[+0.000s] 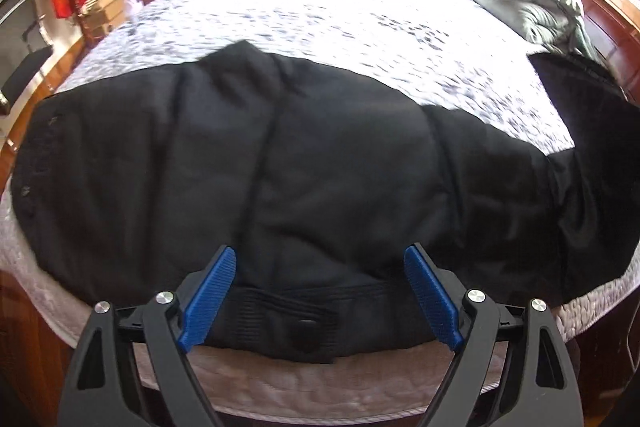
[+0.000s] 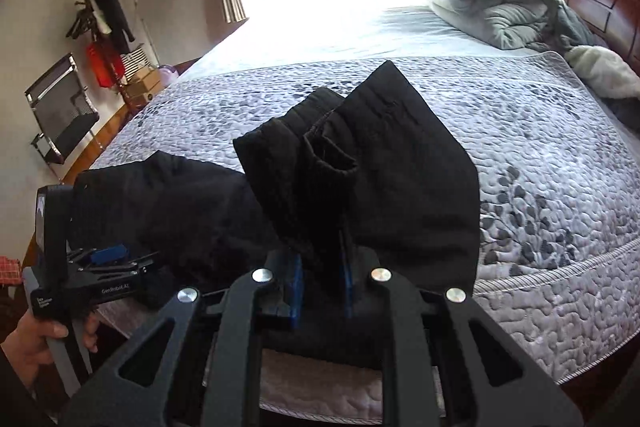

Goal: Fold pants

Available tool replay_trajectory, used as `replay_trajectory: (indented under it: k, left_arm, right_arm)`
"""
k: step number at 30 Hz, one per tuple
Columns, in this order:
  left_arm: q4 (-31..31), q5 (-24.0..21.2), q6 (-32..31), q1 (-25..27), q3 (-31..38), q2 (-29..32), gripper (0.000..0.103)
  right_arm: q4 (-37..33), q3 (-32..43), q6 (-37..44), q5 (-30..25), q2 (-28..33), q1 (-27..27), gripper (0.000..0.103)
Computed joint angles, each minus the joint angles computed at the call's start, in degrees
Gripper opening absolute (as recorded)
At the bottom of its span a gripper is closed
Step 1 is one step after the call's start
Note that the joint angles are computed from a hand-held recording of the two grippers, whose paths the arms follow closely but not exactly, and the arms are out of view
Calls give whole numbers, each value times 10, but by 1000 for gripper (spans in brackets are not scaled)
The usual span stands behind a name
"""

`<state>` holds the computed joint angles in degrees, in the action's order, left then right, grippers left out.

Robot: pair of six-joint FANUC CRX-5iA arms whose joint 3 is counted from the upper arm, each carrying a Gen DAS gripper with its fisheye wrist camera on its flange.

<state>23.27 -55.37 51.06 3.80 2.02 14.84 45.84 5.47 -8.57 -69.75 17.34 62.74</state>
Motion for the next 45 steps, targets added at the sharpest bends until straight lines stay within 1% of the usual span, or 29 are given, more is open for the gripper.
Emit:
replay_trajectory:
  k: [2,4,6,8,11,14,16,17,19,20,22,25,28,29,31,32,33,34,36,38,40,42,44,45]
  left_arm:
    - [7,6,3,12,0,0,87]
    - [2,5,19,16,9,6,87]
    - [5,0,27,30,12,8,87]
    - [12,0,31,41,1,0,87]
    - [13,-8,34,54,0,0,87]
    - [11,-14,38,59,5,5,87]
    - [14,-17,40,63,6,7,87]
    - [16,-20,43,64,7,8,87]
    - [19,-26,46,66,9,12,87]
    - [22,-27,46,67,8,12,87]
    - [26,-28,44,68,6,12,87]
    - [34,-31,42,70,3,12,87]
    - [42,-34,41,73,3,13,87]
    - [44,-37,40,74,3,14,87]
    - [44,-35,38,76,2,13,87]
    - [44,-32,38,76,0,11,87]
    - [43,-29,35,76,-1,10,87]
    - [42,-25,32,77,-3,8,87]
    - [42,-19,25,79,-7,5,88]
    - [43,-16,18,81,-9,5,88]
    - [44,-18,19,84,-7,8,88]
    - [46,-23,26,88,-3,13,88]
    - [50,-25,32,91,2,18,88]
    - [51,-26,35,92,3,20,88]
  right_arm:
    - [-8,18,14,32,16,-7,14]
    - [-15,32,28,68,31,-11,14]
    - [-36,60,61,98,53,-15,14]
    - [-70,106,98,94,87,-18,14]
    - [-119,179,164,53,144,-20,14]
    - [-161,213,204,35,172,-23,19]
    - [-175,214,217,35,173,-21,26]
    - [-180,207,217,45,166,-20,33]
    - [-190,182,212,79,142,-18,48]
    - [-190,167,206,99,128,-17,61]
    - [-154,151,182,107,115,-8,62]
    - [-129,163,182,91,118,-4,62]
    - [-148,221,229,41,153,-6,62]
    - [-157,246,242,21,169,-8,60]
    - [-180,280,259,2,191,-15,51]
    - [-189,292,260,-7,199,-19,41]
    - [-196,293,258,-8,201,-22,34]
    - [-201,284,251,2,196,-24,30]
    - [-205,267,234,16,186,-27,15]
    - [-206,249,233,41,171,-27,8]
    - [-210,222,239,90,150,-28,7]
    - [-213,215,253,125,141,-27,7]
    - [-224,219,264,151,142,-29,7]
    - [-231,227,270,153,147,-30,7]
